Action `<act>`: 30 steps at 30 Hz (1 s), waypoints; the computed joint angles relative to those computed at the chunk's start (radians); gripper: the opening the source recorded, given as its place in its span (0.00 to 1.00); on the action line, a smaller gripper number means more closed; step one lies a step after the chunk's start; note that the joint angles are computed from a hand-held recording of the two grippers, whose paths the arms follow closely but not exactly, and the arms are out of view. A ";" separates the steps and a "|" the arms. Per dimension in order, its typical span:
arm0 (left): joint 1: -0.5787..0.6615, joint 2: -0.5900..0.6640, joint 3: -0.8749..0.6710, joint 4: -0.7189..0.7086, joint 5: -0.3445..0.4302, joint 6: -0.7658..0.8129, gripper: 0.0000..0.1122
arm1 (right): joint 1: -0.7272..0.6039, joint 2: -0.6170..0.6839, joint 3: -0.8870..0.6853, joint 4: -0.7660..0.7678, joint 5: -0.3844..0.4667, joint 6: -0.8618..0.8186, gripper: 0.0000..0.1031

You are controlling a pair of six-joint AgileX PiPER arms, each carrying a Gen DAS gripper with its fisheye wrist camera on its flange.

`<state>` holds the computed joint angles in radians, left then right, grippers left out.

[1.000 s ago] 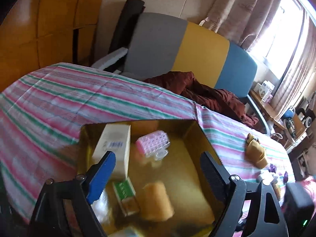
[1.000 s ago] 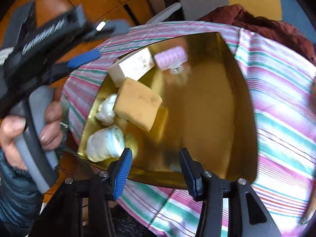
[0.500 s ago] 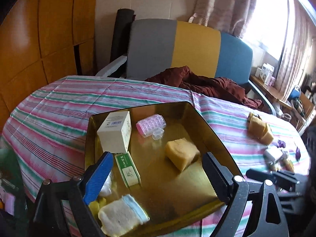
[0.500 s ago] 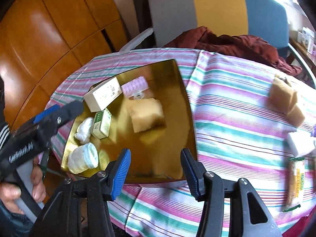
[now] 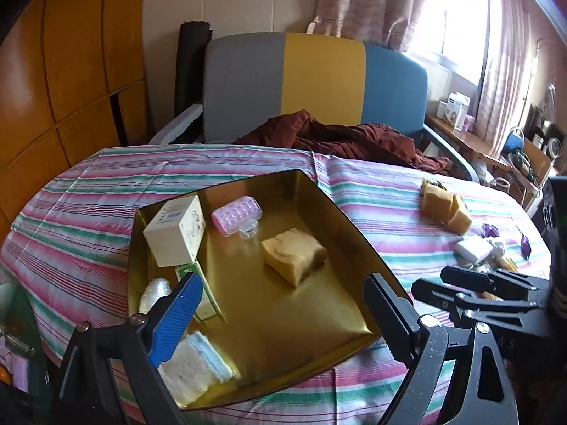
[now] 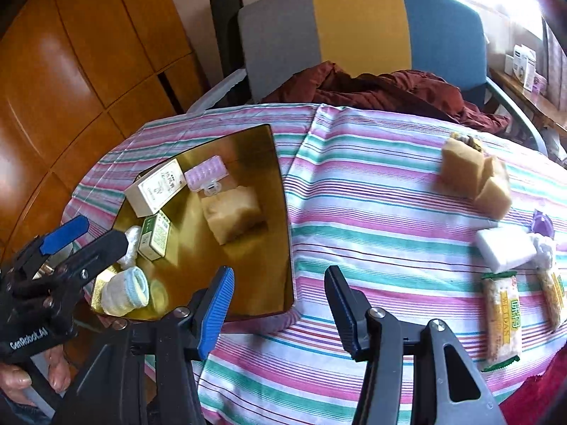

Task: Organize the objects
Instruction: 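Move both tools back toward the yellow sponge blocks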

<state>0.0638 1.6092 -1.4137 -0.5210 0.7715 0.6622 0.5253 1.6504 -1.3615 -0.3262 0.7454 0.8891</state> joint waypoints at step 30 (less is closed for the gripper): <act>-0.225 0.076 -0.081 0.075 0.063 -0.070 0.83 | -0.407 -0.211 0.268 0.149 0.012 -0.132 0.52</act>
